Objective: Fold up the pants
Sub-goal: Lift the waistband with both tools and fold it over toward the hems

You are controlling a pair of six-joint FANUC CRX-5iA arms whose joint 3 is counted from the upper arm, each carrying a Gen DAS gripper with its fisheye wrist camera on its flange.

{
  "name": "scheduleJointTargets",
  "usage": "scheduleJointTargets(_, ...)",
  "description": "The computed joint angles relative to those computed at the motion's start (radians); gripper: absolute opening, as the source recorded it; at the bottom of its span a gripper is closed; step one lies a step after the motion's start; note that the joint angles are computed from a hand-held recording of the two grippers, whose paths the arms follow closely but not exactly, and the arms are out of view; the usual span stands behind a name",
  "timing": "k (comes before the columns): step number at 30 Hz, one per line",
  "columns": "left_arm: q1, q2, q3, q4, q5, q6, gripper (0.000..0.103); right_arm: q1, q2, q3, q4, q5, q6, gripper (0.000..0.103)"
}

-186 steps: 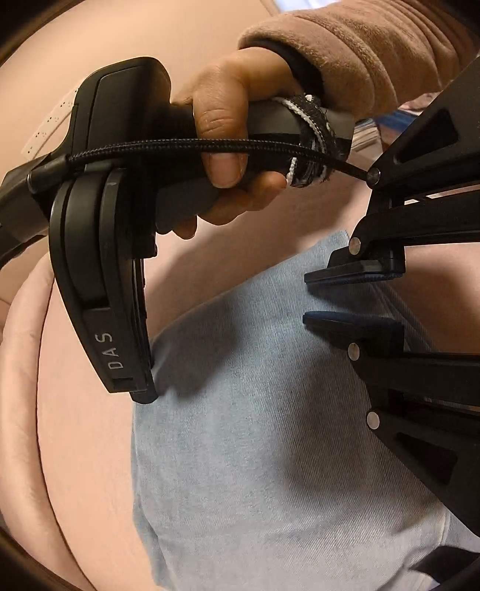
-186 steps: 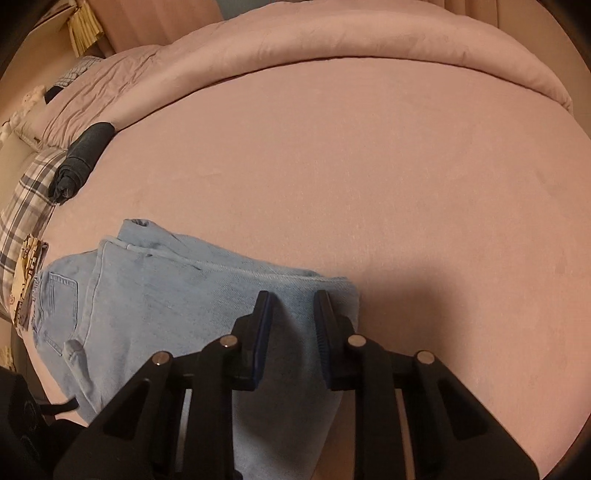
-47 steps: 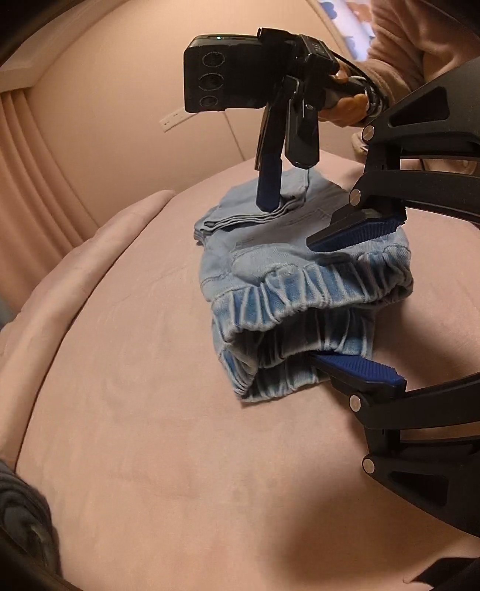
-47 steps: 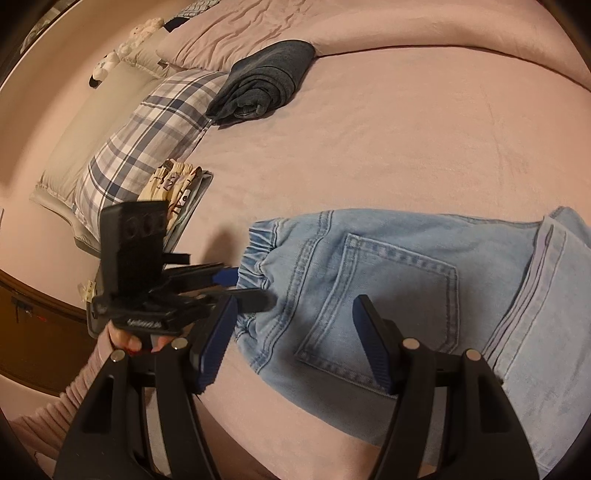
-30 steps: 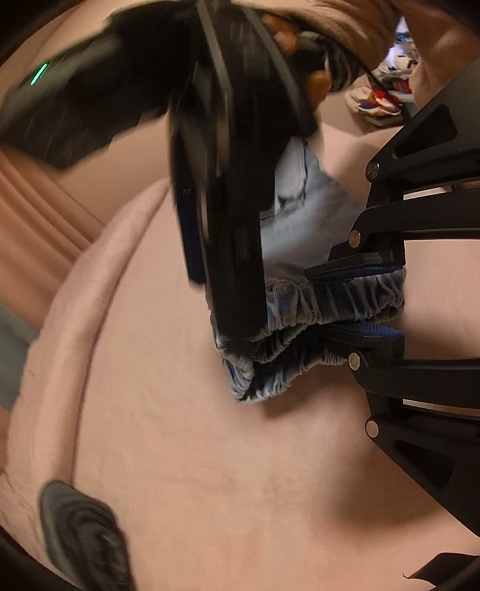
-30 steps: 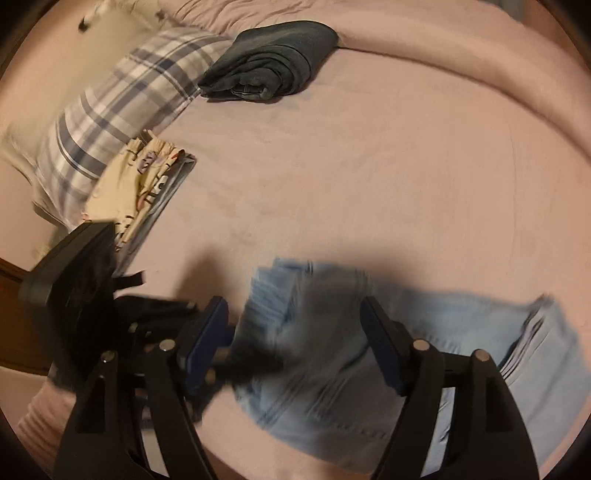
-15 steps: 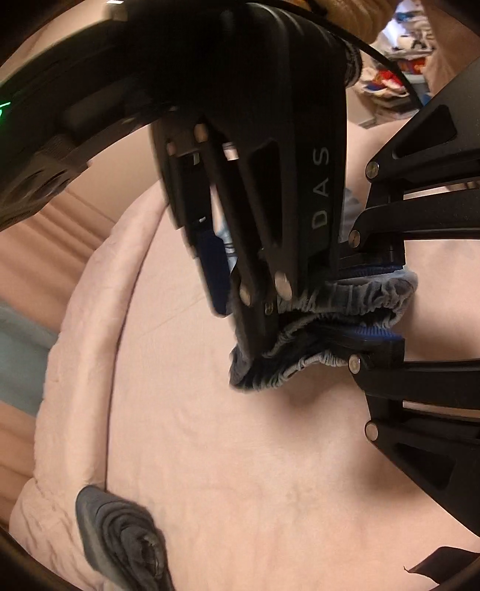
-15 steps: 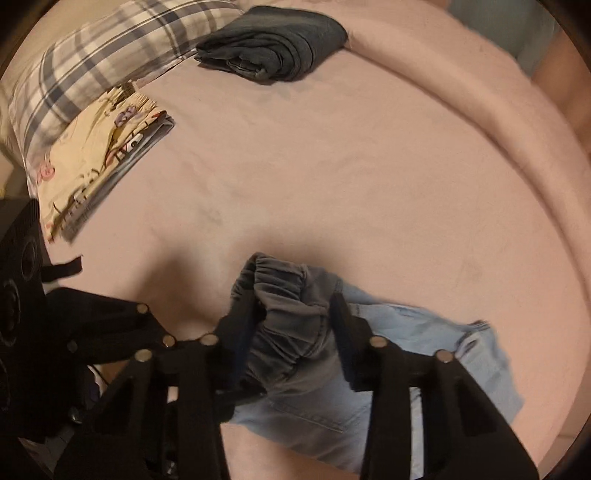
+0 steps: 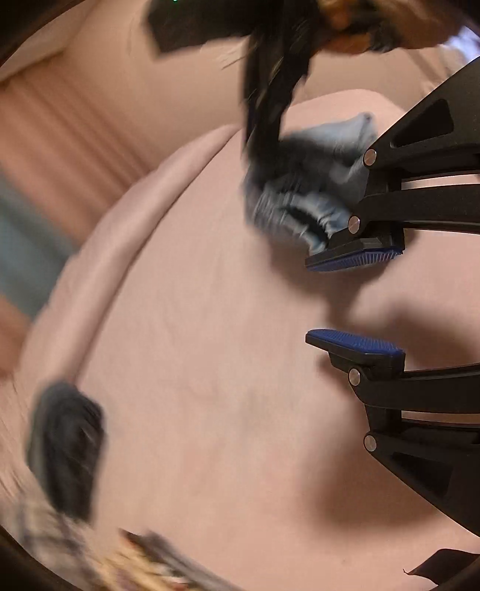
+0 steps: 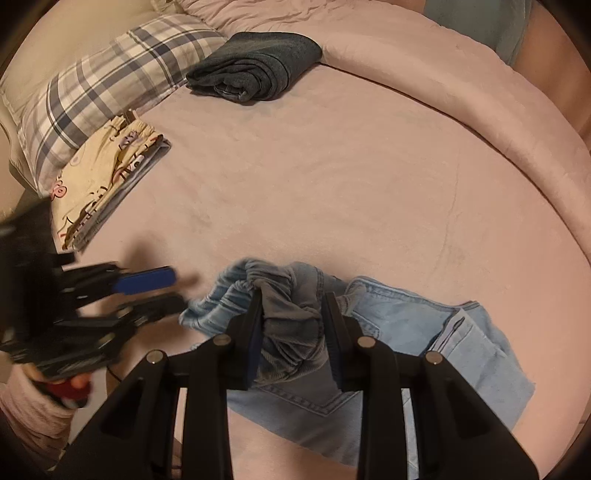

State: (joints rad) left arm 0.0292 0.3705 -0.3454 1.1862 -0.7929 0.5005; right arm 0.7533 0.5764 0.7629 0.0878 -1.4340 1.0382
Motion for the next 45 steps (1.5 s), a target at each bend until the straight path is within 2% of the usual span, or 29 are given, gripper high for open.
scheduleJointTargets(2, 0.014, 0.048, 0.034, -0.045, -0.025, 0.067, 0.03, 0.0, -0.005, -0.007, -0.004, 0.006, 0.001, 0.03)
scheduleJointTargets(3, 0.012, 0.053, 0.021, -0.02, -0.026, 0.058, 0.03, 0.001, -0.007, -0.011, -0.001, 0.01, 0.001, 0.03)
scheduleJointTargets(6, 0.036, 0.071, -0.024, 0.146, -0.173, -0.059, 0.031, -0.003, -0.013, -0.019, -0.005, 0.02, -0.004, 0.03)
scheduleJointTargets(7, 0.046, 0.071, -0.044, 0.198, -0.231, -0.115, 0.034, -0.007, -0.014, -0.019, -0.012, 0.025, -0.004, 0.03)
scheduleJointTargets(8, 0.049, 0.063, -0.062, 0.227, -0.252, -0.155, 0.048, -0.009, -0.015, -0.021, -0.016, 0.029, -0.004, 0.03)
scheduleJointTargets(9, 0.05, 0.051, -0.082, 0.249, -0.258, -0.188, 0.072, -0.013, -0.014, -0.019, -0.022, 0.032, -0.005, 0.03)
scheduleJointTargets(11, 0.054, 0.041, -0.106, 0.262, -0.277, -0.203, 0.097, -0.019, -0.013, -0.019, -0.031, 0.04, -0.004, 0.03)
scheduleJointTargets(13, 0.054, 0.039, -0.136, 0.304, -0.336, -0.235, 0.097, -0.028, -0.015, -0.018, -0.053, 0.048, -0.006, 0.03)
scheduleJointTargets(15, 0.038, 0.016, -0.186, 0.369, -0.342, -0.31, 0.097, -0.035, -0.014, -0.017, -0.07, 0.051, -0.01, 0.03)
scheduleJointTargets(17, 0.021, -0.005, -0.212, 0.389, -0.324, -0.344, 0.097, -0.038, -0.013, -0.017, -0.079, 0.054, -0.013, 0.03)
scheduleJointTargets(20, -0.022, -0.03, -0.201, 0.362, -0.264, -0.347, 0.097, -0.038, -0.01, -0.012, -0.085, 0.054, -0.012, 0.03)
scheduleJointTargets(22, -0.036, -0.037, -0.199, 0.333, -0.257, -0.36, 0.097, -0.038, -0.006, -0.007, -0.087, 0.051, -0.013, 0.03)
scheduleJointTargets(25, -0.08, -0.043, -0.196, 0.341, -0.177, -0.361, 0.097, -0.039, -0.008, -0.009, -0.089, 0.054, -0.014, 0.03)
scheduleJointTargets(26, -0.094, -0.049, -0.199, 0.349, -0.144, -0.364, 0.093, -0.04, -0.009, -0.012, -0.091, 0.056, -0.014, 0.03)
scheduleJointTargets(27, -0.107, -0.051, -0.199, 0.355, -0.119, -0.366, 0.061, -0.041, -0.01, -0.013, -0.092, 0.057, -0.015, 0.03)
scheduleJointTargets(28, -0.113, -0.046, -0.195, 0.353, -0.116, -0.361, 0.041, -0.042, -0.012, -0.015, -0.096, 0.061, -0.018, 0.03)
scheduleJointTargets(29, -0.135, -0.063, -0.207, 0.384, -0.063, -0.374, 0.032, -0.044, -0.013, -0.019, -0.098, 0.065, -0.017, 0.03)
scheduleJointTargets(34, -0.196, -0.153, -0.263, 0.494, 0.035, -0.455, 0.024, -0.052, -0.052, -0.07, -0.106, 0.12, -0.033, 0.03)
scheduleJointTargets(41, -0.303, -0.263, -0.223, 0.394, 0.199, -0.411, 0.024, -0.088, -0.211, -0.229, -0.129, 0.241, -0.05, 0.03)
scheduleJointTargets(45, -0.428, -0.287, -0.174, 0.339, 0.348, -0.442, 0.024, -0.116, -0.347, -0.373, -0.122, 0.33, -0.089, 0.03)
